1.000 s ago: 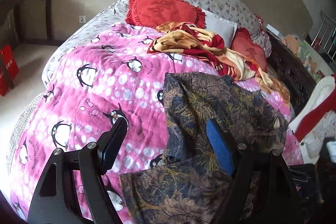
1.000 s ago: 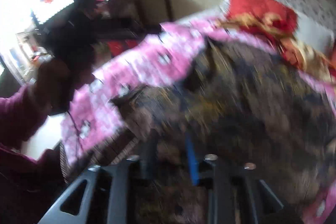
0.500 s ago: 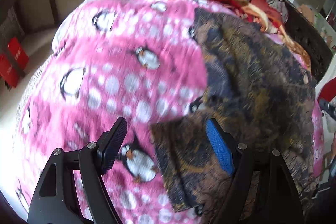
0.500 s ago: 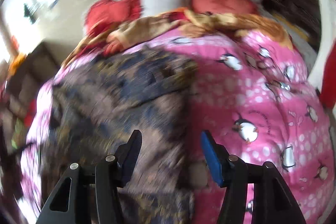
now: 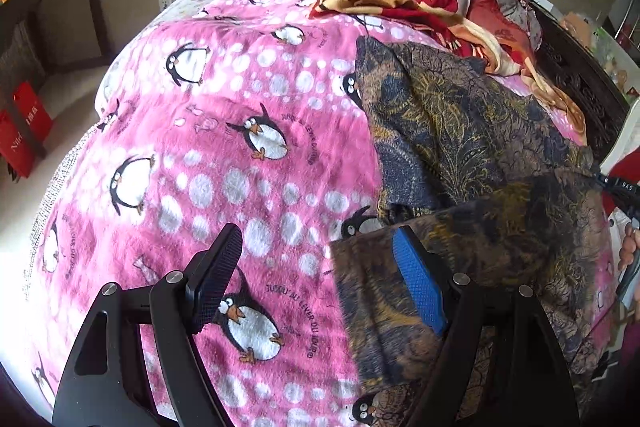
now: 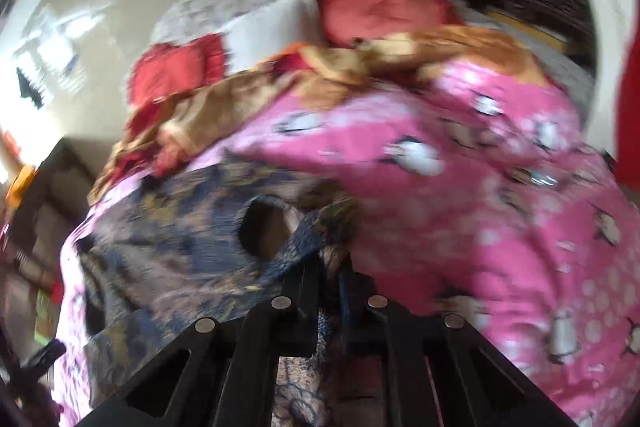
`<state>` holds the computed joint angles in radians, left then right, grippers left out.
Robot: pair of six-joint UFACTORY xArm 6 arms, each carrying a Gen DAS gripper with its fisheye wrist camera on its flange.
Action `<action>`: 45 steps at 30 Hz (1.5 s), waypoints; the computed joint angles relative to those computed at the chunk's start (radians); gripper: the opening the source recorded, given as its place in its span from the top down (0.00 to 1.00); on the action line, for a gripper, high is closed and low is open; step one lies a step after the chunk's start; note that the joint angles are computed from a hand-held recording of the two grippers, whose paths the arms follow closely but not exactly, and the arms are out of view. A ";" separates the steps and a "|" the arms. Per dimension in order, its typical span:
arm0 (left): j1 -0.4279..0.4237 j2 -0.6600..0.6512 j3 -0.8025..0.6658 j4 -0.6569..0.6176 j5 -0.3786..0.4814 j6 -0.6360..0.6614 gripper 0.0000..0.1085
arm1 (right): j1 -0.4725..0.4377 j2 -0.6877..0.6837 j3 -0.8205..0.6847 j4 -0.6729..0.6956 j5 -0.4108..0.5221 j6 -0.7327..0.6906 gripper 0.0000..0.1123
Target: Fold small clothes
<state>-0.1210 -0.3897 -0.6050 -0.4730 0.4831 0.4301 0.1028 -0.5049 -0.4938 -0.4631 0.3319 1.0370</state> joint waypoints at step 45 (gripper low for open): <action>-0.260 0.225 -0.764 -0.286 0.370 0.121 0.95 | 0.278 -0.317 0.204 0.027 0.252 -0.224 0.38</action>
